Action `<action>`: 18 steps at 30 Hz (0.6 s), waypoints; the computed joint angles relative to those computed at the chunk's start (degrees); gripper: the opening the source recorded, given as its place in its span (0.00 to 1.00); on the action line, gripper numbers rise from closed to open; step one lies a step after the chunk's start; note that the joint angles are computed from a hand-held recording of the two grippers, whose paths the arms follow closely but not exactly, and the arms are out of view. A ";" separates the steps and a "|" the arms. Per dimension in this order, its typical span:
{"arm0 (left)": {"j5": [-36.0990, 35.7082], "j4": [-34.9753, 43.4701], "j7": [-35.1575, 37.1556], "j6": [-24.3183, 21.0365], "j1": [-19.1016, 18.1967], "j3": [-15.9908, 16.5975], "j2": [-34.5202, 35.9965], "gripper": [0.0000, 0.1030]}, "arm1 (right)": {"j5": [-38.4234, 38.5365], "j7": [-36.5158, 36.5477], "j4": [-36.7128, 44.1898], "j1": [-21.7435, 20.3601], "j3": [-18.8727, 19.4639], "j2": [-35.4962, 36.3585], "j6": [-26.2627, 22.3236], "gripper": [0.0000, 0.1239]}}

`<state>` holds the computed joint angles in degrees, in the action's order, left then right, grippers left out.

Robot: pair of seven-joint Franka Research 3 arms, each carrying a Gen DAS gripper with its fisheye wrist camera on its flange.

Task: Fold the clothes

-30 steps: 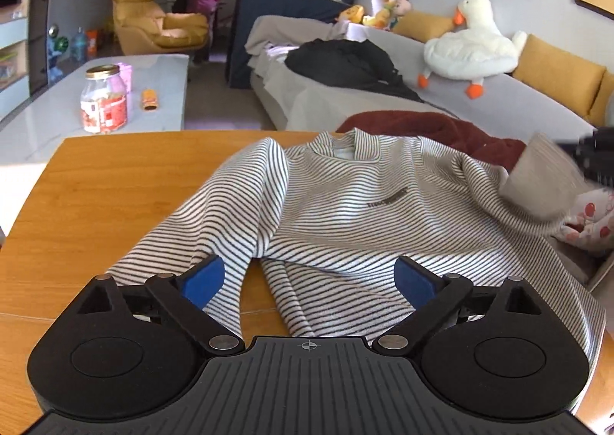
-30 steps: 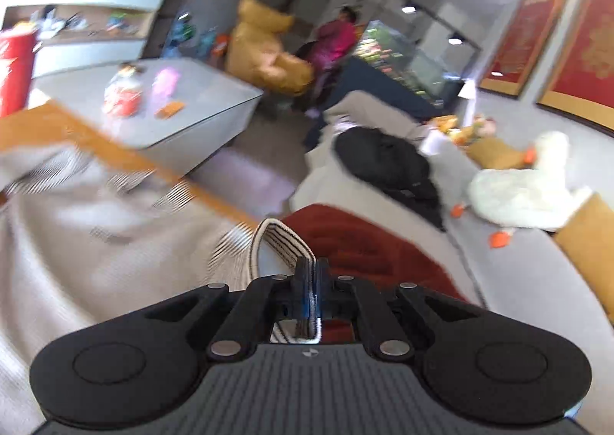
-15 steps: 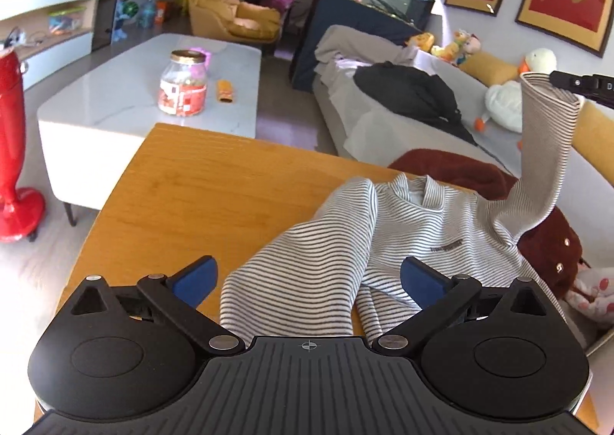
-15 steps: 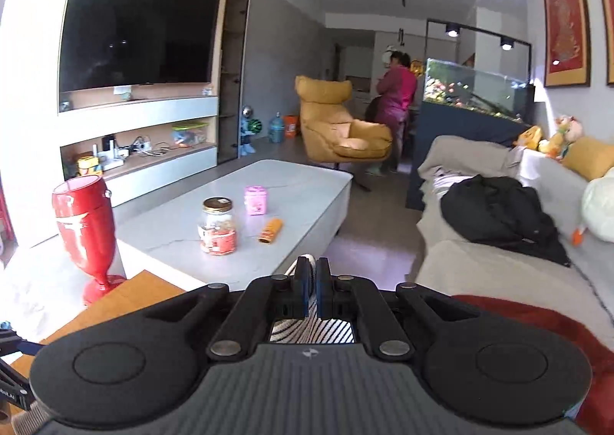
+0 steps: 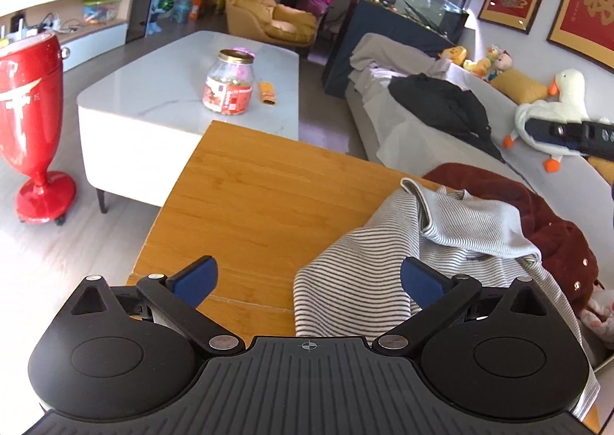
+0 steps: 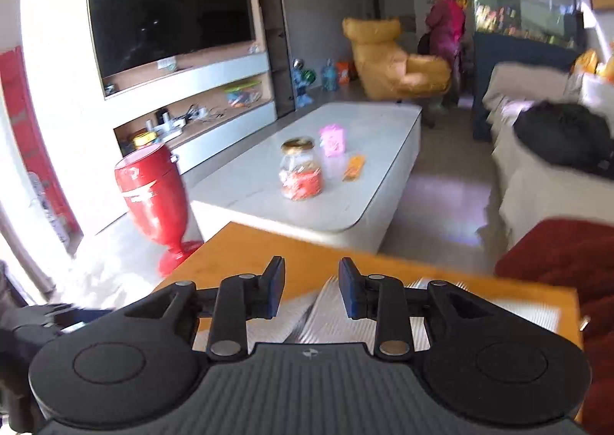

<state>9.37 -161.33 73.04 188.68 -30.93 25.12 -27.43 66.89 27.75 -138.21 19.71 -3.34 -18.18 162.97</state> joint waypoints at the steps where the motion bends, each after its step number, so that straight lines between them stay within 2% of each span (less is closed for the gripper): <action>1: -0.03 0.09 0.00 0.08 -0.20 0.39 0.04 1.00 | -1.64 2.51 -1.85 -0.35 -0.33 -1.32 -5.00 0.24; 3: -0.06 0.27 0.06 -0.09 -0.63 1.14 -0.13 1.00 | -4.17 5.18 -5.44 -0.43 -0.28 -3.51 -12.67 0.24; 5: -0.14 0.37 0.25 -0.09 -0.62 1.40 -0.26 1.00 | -5.77 5.36 -8.80 0.41 0.89 -5.29 -16.54 0.24; 6: -0.16 0.38 0.31 -0.07 -0.36 1.22 -0.33 1.00 | -5.80 3.81 -10.36 1.26 1.75 -6.05 -16.35 0.24; 7: -0.21 0.38 0.28 -0.07 0.10 0.79 -0.41 1.00 | -5.28 1.06 -11.84 2.45 2.75 -6.72 -14.53 0.25; 11: -0.43 0.47 -0.25 -0.10 2.70 -1.42 -0.69 1.00 | -2.16 -10.31 -16.51 9.07 5.72 -7.97 -5.91 0.36; 15: -0.56 0.14 -1.43 0.07 5.80 -3.98 -1.64 1.00 | 6.27 -27.04 -17.14 16.51 5.51 -6.06 2.62 0.36; 16: -0.54 0.03 -1.73 0.01 6.58 -4.62 -1.97 1.00 | 8.23 -30.54 -16.76 17.56 5.93 -4.68 5.08 0.35; 18: -0.50 -0.15 -2.36 -0.15 8.25 -6.13 -2.58 1.00 | 11.26 -35.45 -14.59 18.35 6.44 -1.01 9.09 0.20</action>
<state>8.88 -161.48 70.68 188.53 -22.69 18.99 -30.01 78.15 -7.70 -152.80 38.05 3.11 -19.19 172.06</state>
